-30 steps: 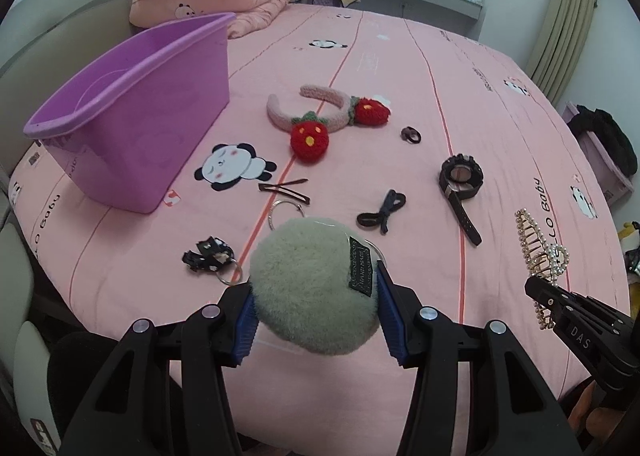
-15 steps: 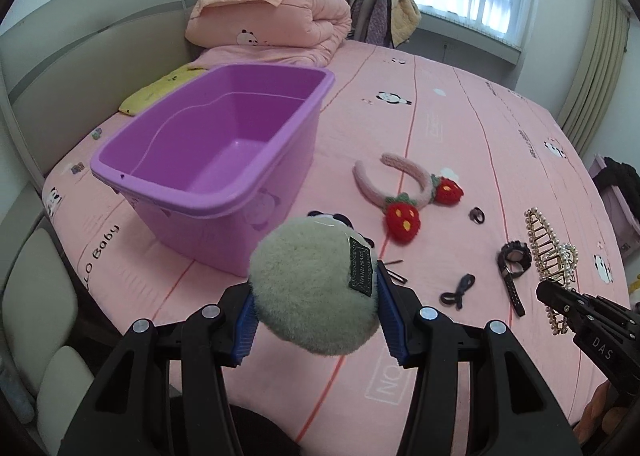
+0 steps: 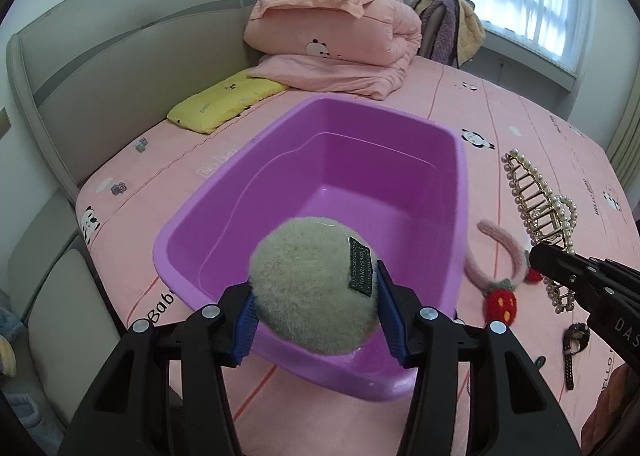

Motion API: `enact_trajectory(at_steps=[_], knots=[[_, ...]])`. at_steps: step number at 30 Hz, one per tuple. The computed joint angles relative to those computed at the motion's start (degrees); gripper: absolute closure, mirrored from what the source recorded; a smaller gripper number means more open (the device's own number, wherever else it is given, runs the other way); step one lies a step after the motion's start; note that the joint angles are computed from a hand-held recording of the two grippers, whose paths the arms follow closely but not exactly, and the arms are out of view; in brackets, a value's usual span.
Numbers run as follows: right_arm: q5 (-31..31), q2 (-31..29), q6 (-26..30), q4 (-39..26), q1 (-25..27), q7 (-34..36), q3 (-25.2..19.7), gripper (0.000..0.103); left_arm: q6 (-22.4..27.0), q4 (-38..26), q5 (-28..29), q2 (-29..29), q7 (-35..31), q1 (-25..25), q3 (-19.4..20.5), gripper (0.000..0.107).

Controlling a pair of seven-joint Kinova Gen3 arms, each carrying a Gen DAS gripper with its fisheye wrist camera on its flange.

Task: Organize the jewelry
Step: 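Carry the pouch with the left tool while the right tool carries the pearl claw to the tub, then open both tools to drop the pouch and pearl claw into the tub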

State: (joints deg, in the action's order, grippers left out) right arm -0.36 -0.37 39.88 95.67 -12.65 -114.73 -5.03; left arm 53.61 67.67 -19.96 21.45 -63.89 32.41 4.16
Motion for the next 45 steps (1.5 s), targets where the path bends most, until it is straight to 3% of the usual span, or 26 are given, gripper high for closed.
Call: enact_trajectory(at_steps=[6,11,20,22,23,24,26,29,45], knots=[[-6.6,12.7,4.1,-13.5,1.2,6.8,0.1,0.095,7.3,-11.4,2.7,8.7,-3.7,-2.5,-1.1,0.057],[-10.3,21.4,9.8,-22.4,2.4,7.6,0.1,0.095,11.9,-17.0,4.9,13.6,-4.9,-3.2,-2.1,0.056],[-4.4,27.5,16.0,-30.8,-1.6,4.3,2.2,0.095,15.8,-21.2,7.4,17.3,-5.5,-3.7,-3.1,0.055],[-2.7,28.0,17.4,-31.8,-2.8,3.3,2.7,0.095,14.9,-20.5,7.5,16.8,-5.5,-3.7,-3.2,0.049],[-2.1,28.1,17.6,-31.9,-3.0,2.9,2.8,0.089,14.9,-20.4,7.0,16.7,-5.2,-3.3,-3.6,0.038],[-1.4,28.2,17.9,-32.2,-3.4,2.4,3.0,0.073,14.6,-20.3,6.7,16.7,-5.0,-3.2,-3.8,0.026],[0.5,27.1,16.0,-30.6,-4.4,0.5,3.8,0.046,13.9,-19.7,6.5,16.3,-4.3,-3.1,-4.0,0.02],[3.9,25.3,12.8,-27.7,-5.8,-1.1,4.4,0.046,15.2,-20.5,5.8,16.7,-3.9,-2.8,-4.2,0.02],[6.6,22.0,14.7,-24.9,-5.8,-3.0,3.7,0.045,13.5,-15.3,3.0,12.0,-1.0,-1.6,-4.4,0.018]])
